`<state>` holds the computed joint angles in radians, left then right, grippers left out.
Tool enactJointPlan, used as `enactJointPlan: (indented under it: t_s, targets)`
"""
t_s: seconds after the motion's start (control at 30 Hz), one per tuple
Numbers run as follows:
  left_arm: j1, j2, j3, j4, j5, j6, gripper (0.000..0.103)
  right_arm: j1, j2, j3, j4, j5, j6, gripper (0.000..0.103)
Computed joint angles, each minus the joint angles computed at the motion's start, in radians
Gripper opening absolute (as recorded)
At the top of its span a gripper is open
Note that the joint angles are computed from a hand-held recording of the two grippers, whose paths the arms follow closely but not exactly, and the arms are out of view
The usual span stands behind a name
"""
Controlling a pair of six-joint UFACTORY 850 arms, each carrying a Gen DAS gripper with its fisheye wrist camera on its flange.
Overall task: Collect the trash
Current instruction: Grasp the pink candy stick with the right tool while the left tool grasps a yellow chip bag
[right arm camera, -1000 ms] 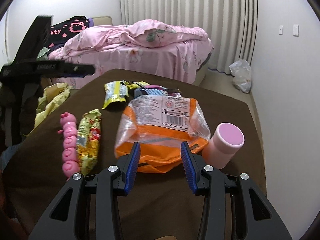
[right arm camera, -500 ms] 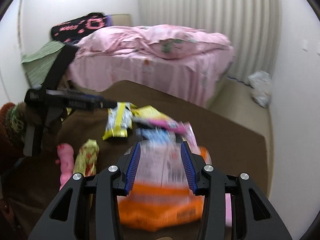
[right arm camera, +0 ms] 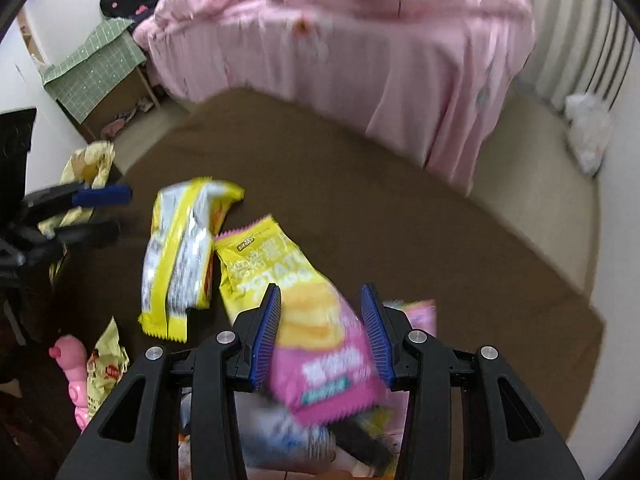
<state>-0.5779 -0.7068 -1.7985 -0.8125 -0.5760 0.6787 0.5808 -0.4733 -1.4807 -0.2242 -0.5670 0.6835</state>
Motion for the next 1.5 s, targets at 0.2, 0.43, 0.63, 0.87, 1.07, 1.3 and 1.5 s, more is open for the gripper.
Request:
enactJointPlan:
  t_s: [0.2, 0.43, 0.63, 0.87, 1.07, 1.3, 1.5]
  targets:
    - [-0.008, -0.023, -0.031, 0.069, -0.047, -0.048, 0.061, 0.063, 0.012, -0.003, -0.002, -0.063, -0.034, 0.040]
    - [-0.050, -0.051, -0.080, 0.311, -0.040, -0.220, 0.061, 0.139, 0.140, 0.148, -0.182, 0.017, 0.298, 0.036]
    - [-0.064, -0.044, -0.060, 0.275, -0.014, -0.141, 0.027, 0.221, 0.220, 0.262, -0.427, 0.020, 0.700, 0.038]
    - [-0.047, 0.010, 0.001, 0.187, 0.058, -0.071, 0.027, 0.266, 0.214, 0.246, -0.618, -0.117, 0.882, 0.041]
    - [-0.036, 0.021, 0.010, 0.118, 0.032, -0.013, 0.044, 0.162, 0.081, 0.133, -0.505, -0.309, 0.727, 0.041]
    - [-0.022, 0.005, -0.011, 0.077, -0.050, -0.003, 0.049, 0.146, 0.085, 0.151, -0.453, -0.236, 0.727, 0.011]
    - [-0.046, -0.012, -0.033, 0.153, -0.106, -0.064, 0.054, 0.270, 0.203, 0.232, -0.618, -0.267, 0.929, 0.011]
